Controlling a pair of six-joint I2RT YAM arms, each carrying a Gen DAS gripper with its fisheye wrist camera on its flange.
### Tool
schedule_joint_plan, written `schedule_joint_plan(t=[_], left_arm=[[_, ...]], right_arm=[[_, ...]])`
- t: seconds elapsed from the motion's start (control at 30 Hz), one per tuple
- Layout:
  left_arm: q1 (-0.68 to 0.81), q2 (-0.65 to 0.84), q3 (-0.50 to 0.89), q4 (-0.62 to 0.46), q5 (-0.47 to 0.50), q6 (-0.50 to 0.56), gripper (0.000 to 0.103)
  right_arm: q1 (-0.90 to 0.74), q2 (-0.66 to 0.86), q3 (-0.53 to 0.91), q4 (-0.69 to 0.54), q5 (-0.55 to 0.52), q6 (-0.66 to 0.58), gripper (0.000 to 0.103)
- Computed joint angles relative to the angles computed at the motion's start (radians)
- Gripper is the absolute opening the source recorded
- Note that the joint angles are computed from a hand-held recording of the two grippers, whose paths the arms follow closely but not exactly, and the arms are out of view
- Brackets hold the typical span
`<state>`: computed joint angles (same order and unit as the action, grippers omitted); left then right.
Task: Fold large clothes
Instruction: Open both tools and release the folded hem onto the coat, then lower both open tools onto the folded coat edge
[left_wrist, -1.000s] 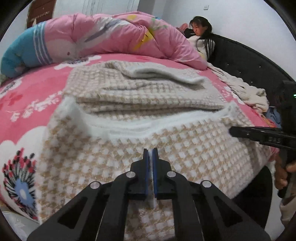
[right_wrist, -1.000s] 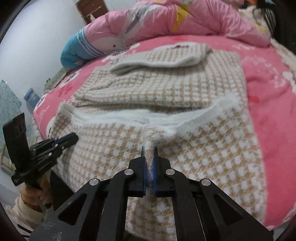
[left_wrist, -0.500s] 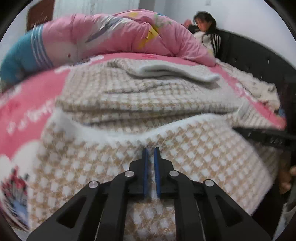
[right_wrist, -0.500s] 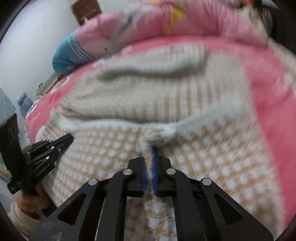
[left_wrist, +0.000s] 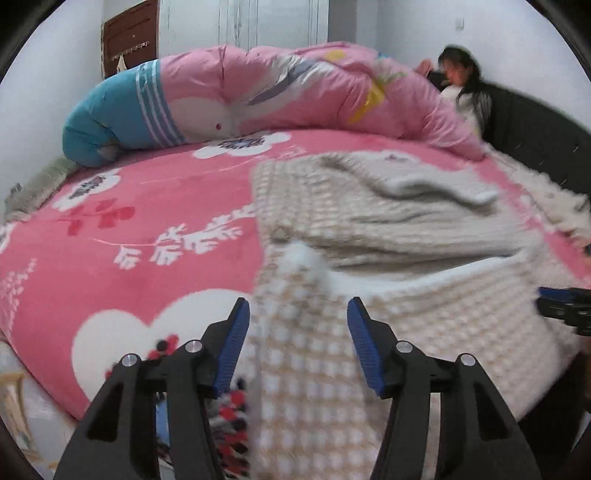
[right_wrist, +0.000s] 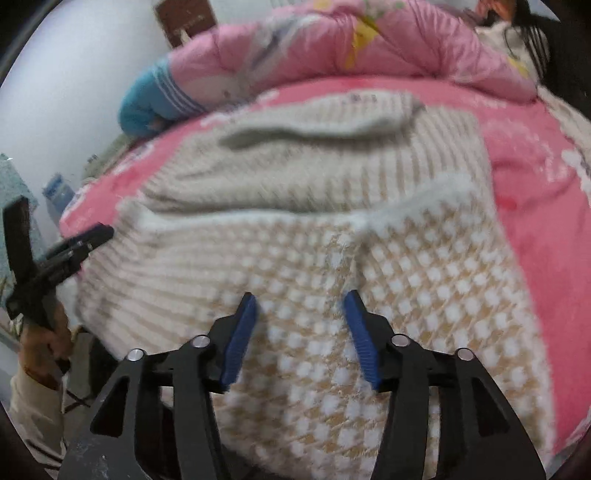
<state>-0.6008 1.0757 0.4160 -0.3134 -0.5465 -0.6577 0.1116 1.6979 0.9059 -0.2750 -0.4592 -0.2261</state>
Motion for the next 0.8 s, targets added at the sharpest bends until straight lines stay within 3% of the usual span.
schedule_joint_plan(t=[0.03,0.13,0.23,0.33,0.47,0.5,0.57,0.6,0.7,0.8], left_arm=[[0.030,0.030,-0.001,0.037,0.020,0.031,0.053],[0.054,0.111,0.013,0.080,0.000,0.046,0.016],[0.029,-0.003,-0.006,0.053,-0.039,0.042,0.010],[0.000,-0.106,-0.009,0.009,-0.083,0.039,0.010],[0.164,-0.042,-0.053,0.127,0.086,0.088,0.011],[0.215,0.002,-0.077,0.191,0.150,0.099,0.012],[0.232,0.016,-0.110,0.251,0.176,0.104,0.017],[0.231,-0.004,-0.122,0.256,0.182,0.104,0.018],[0.199,-0.091,-0.122,0.171,0.147,0.070,0.029],[0.113,-0.302,-0.110,-0.010,0.059,0.018,0.035]], right_arm=[[-0.006,0.005,0.008,-0.007,-0.014,0.009,0.055],[-0.030,-0.028,0.001,-0.028,-0.022,0.022,0.055],[-0.055,-0.048,-0.013,-0.038,-0.007,0.022,0.054],[-0.085,-0.073,-0.031,-0.019,-0.001,0.018,0.048],[-0.126,-0.082,-0.025,0.031,0.005,0.043,0.037],[-0.120,-0.077,-0.027,0.065,0.060,0.047,0.034],[-0.103,-0.038,-0.022,0.109,0.182,0.040,0.034],[-0.108,0.012,0.002,0.103,0.203,0.030,0.026],[-0.152,0.032,0.029,0.058,0.134,0.038,0.025],[-0.181,-0.039,0.046,0.012,0.098,0.047,0.026]])
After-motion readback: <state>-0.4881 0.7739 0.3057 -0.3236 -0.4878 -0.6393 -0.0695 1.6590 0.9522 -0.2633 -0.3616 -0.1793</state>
